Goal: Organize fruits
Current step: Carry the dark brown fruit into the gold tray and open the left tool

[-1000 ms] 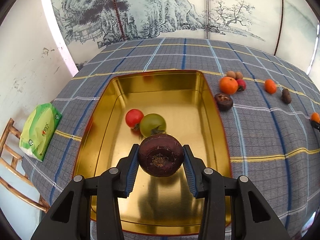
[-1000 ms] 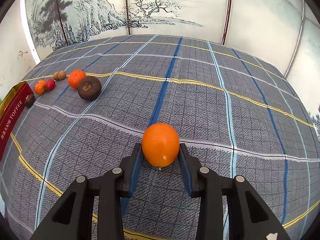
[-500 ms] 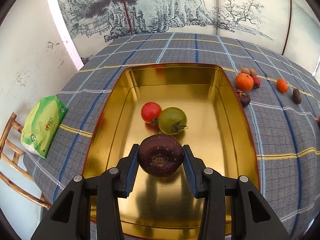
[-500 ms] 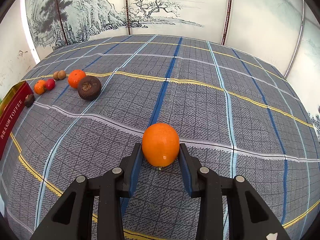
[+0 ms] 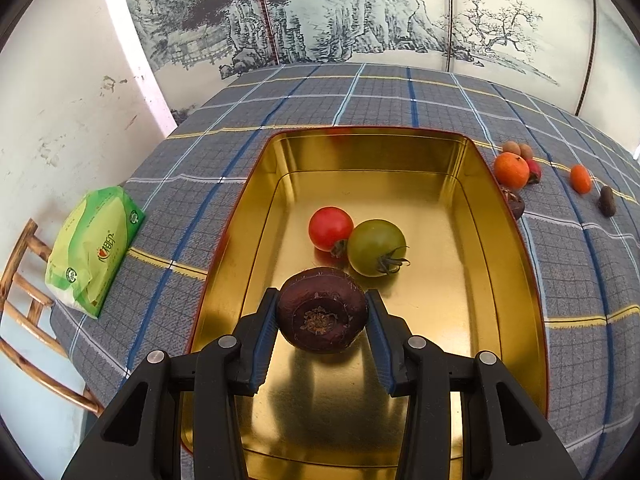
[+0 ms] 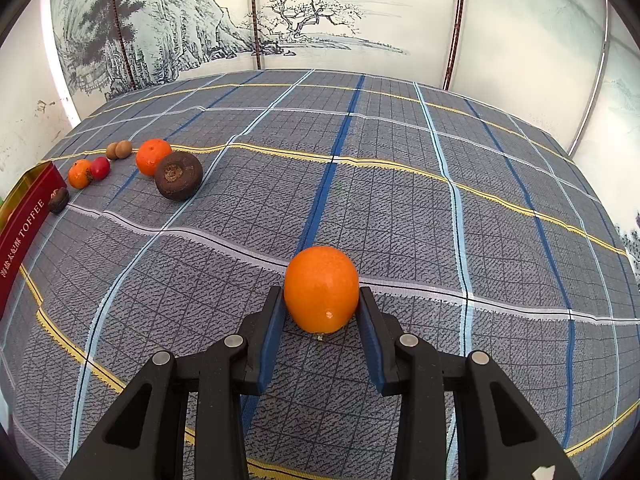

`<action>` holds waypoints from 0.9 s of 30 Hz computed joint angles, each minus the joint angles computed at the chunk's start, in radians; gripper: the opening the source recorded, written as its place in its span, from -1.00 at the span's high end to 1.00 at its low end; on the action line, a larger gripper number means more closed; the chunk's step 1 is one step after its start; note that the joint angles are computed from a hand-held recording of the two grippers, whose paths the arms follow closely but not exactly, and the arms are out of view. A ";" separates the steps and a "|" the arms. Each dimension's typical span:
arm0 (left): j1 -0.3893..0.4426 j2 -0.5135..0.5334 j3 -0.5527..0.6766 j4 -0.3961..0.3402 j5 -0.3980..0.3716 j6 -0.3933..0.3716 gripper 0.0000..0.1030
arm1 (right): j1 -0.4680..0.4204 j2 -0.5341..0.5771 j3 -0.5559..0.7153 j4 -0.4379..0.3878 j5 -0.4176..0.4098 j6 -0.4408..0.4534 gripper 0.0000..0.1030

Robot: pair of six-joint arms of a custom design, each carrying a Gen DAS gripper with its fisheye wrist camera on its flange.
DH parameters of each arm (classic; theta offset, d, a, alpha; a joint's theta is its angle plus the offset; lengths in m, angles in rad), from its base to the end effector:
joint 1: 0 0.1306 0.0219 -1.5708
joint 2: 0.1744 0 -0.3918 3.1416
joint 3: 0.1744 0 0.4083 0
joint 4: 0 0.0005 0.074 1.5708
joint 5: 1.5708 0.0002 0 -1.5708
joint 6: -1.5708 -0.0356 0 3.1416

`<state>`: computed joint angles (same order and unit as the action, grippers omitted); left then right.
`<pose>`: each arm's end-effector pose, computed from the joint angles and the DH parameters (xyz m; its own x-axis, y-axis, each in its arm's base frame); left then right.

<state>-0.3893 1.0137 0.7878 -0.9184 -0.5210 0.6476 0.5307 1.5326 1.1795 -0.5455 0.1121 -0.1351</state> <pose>0.2996 -0.1043 0.3070 -0.7554 -0.2556 -0.6033 -0.3975 0.9108 0.1118 0.4561 0.2624 0.2919 -0.7283 -0.2722 -0.6288 -0.3479 0.9375 -0.0029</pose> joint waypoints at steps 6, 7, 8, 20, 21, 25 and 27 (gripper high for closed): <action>0.007 0.000 -0.002 0.006 0.001 -0.010 0.16 | 0.000 0.000 0.000 0.000 0.001 0.000 0.32; 0.008 0.000 -0.002 0.006 0.001 -0.011 0.16 | 0.000 0.000 0.000 0.000 0.001 0.000 0.32; 0.007 0.001 -0.001 0.006 0.000 -0.011 0.16 | 0.000 0.000 0.000 0.000 0.001 0.001 0.32; 0.023 0.014 0.008 0.012 0.002 -0.035 0.16 | 0.001 0.001 0.001 -0.001 0.003 0.001 0.32; 0.027 0.019 0.011 0.015 0.003 -0.042 0.16 | 0.001 0.001 0.001 -0.001 0.003 0.001 0.32; 0.039 0.031 0.018 0.022 0.006 -0.058 0.16 | 0.001 0.000 0.001 -0.002 0.004 0.001 0.32; 0.033 0.030 0.017 0.019 0.003 -0.051 0.16 | 0.002 0.001 0.002 -0.002 0.005 0.001 0.32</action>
